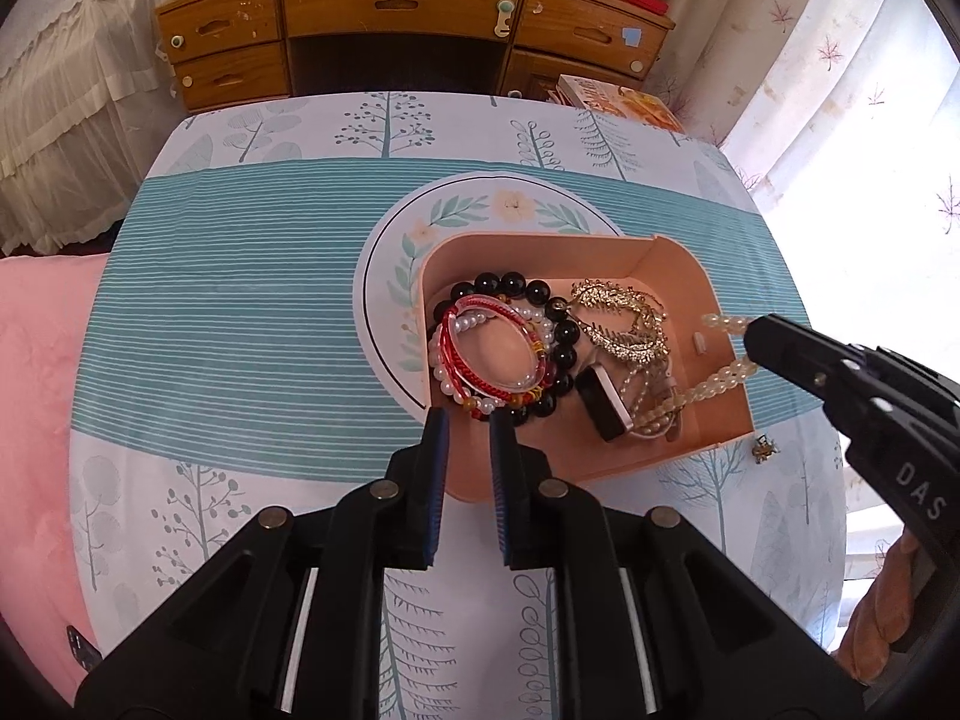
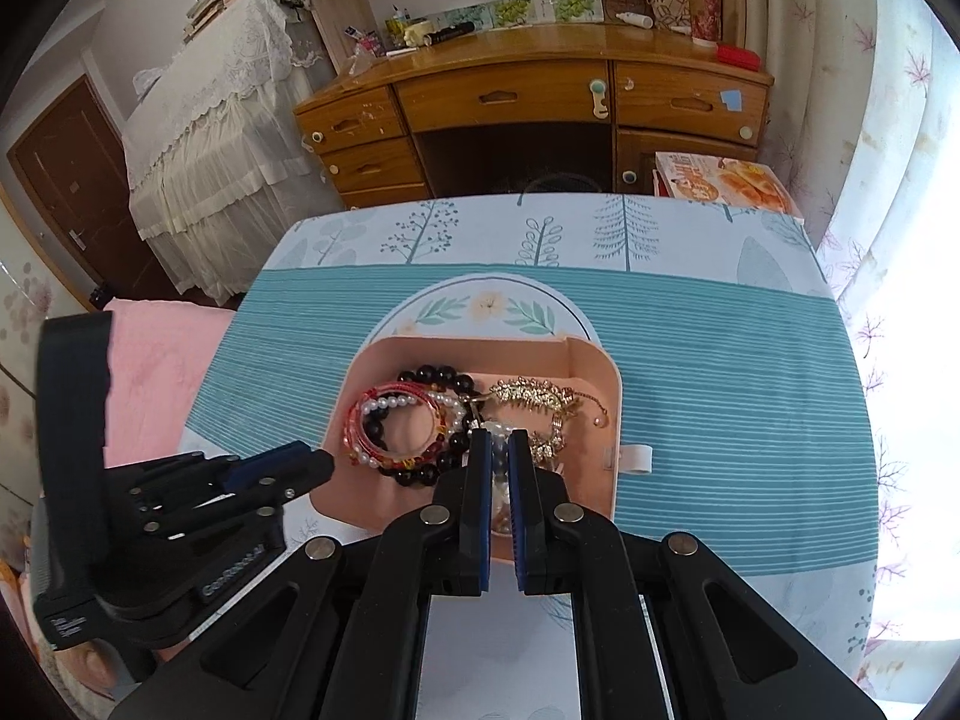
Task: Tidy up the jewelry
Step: 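Lower the red bracelet and pearl necklace into the pink box and open both grippers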
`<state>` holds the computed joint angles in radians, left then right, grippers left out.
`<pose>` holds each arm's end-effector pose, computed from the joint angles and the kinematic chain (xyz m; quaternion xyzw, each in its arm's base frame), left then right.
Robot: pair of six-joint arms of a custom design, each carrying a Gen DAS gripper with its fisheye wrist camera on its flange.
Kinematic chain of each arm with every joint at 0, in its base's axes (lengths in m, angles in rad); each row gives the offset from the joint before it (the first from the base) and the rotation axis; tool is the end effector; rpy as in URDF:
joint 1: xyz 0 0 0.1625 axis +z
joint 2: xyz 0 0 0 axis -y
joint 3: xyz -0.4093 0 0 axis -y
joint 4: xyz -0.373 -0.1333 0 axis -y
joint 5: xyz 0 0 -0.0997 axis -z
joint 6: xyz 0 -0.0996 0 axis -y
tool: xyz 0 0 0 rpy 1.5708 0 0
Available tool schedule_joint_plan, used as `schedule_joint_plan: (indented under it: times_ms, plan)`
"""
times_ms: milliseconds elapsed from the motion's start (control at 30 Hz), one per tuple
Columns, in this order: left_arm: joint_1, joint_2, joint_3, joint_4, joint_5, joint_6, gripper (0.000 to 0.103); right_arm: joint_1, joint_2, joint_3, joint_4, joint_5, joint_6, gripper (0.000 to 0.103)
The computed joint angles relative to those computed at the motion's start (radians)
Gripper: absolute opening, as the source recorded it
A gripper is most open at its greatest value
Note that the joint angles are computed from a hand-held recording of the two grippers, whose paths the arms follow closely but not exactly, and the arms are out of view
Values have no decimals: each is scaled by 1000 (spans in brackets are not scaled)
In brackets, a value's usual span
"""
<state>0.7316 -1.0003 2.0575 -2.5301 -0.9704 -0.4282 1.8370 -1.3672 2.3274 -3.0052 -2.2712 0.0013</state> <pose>-0.2421 -0.4721 0.0906 0.2089 0.9311 -0.1372 0.2657 0.1772 -0.3871 0.2355 0.0407 -0.9157 0.2631 0.3011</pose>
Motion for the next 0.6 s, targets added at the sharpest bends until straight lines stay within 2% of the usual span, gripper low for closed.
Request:
schedule_joint_plan:
  times_ms: [367,600]
  plan:
    - [-19,-37,29,7,3,-16,11,-1,28,7,-10,-19,-1,7]
    - [-52,-88,60,35,13,-41,11,28,-5,31,17,-22,20,7]
